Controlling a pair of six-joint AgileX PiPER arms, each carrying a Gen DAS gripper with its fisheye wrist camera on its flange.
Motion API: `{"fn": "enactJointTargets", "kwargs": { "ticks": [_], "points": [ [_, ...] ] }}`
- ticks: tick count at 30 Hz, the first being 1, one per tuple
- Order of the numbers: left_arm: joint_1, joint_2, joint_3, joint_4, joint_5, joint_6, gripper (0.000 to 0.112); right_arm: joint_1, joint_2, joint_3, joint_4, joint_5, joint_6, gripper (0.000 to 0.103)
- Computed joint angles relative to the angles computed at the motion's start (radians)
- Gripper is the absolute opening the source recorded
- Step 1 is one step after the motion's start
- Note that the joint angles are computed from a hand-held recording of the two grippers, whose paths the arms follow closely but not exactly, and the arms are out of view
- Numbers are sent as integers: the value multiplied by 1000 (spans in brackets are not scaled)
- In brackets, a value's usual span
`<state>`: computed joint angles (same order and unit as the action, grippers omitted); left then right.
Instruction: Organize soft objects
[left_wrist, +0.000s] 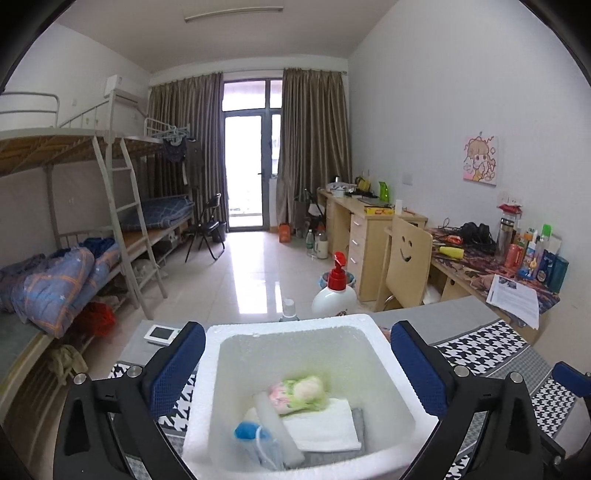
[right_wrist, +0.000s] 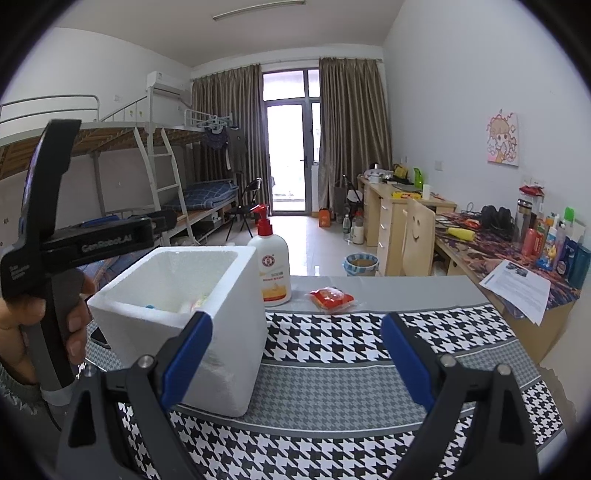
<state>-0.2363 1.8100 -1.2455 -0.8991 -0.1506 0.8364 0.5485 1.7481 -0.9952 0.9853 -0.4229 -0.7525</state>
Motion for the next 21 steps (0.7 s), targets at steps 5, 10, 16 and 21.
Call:
{"fn": "enactJointTargets", "kwargs": {
  "ticks": [5, 10, 16, 21],
  "points": [
    [-13, -78, 87, -17, -62, -14, 102, 26, -29, 33, -32, -27, 25, 95],
    [-50, -197, 221, -32, -139, -16, 102, 56, -83, 92, -63, -69, 54, 95],
    [-114, -337, 395, -87, -252, -3, 102, 136, -177, 197, 11, -189, 9, 95],
    [-167, -428, 526, -101, -342, -52, 102, 182, -238, 284, 14, -247, 59, 95]
  ]
}}
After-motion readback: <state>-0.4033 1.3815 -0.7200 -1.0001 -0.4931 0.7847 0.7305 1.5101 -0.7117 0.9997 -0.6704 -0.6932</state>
